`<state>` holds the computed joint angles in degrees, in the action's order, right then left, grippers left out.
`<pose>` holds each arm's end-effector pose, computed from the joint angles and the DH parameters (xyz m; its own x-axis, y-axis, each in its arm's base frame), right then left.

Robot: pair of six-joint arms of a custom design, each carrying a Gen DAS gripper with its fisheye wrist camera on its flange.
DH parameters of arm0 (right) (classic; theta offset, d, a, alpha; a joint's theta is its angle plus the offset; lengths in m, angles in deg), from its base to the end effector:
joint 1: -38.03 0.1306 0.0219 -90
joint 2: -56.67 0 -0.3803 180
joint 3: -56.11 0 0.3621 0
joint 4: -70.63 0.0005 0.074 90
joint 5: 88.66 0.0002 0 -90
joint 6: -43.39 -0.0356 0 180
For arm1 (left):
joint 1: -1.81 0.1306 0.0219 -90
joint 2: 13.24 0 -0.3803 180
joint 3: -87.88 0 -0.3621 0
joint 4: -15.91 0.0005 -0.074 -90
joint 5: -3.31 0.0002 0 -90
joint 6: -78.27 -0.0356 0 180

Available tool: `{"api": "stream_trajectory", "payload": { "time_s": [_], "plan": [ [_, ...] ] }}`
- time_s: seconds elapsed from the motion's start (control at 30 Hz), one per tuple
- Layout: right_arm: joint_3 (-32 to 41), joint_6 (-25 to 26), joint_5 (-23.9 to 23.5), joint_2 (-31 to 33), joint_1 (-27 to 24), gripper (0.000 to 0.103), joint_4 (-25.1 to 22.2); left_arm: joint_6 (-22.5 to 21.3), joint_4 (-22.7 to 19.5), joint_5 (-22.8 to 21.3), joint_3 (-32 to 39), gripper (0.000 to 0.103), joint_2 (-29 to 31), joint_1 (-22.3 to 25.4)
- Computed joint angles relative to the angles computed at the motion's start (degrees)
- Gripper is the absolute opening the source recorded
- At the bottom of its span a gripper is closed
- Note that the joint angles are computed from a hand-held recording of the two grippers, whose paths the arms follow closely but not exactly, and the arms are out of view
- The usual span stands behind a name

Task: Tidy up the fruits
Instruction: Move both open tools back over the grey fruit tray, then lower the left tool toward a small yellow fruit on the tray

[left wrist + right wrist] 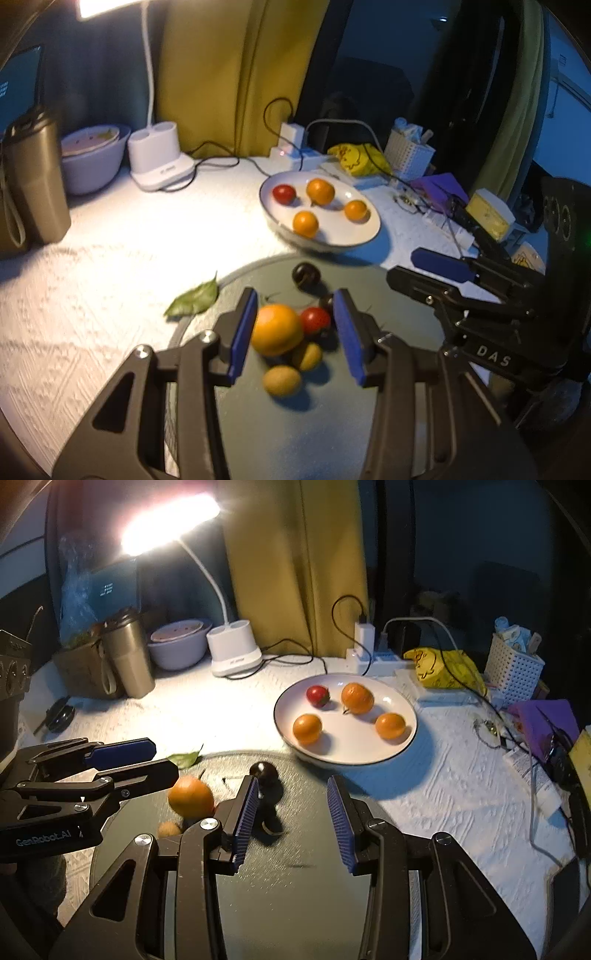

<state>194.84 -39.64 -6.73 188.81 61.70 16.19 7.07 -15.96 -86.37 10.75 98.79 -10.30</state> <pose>0.6484 0.2891 0.3730 -0.6153 -0.4009 -0.6787 -0.5626 0.8264 0.0219 0.5910 -0.1275 0.3534 -0.6765 -0.1844 -0.7129 -0.0044 0.9691 -0.2466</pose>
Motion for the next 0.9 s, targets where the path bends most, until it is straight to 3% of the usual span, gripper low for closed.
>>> {"api": "stream_trajectory", "payload": {
  "time_s": [0.47,0.9],
  "plan": [
    [-4.2,-0.7,-0.1,-0.2,1.3,0.041,0.0,1.1,0.8,1.7,-5.0,0.044,-0.6,0.6],
    [-4.9,-1.5,-0.4,-0.2,0.9,0.041,0.0,0.0,-1.8,1.7,-3.3,0.044,1.2,-0.3]
  ]
}}
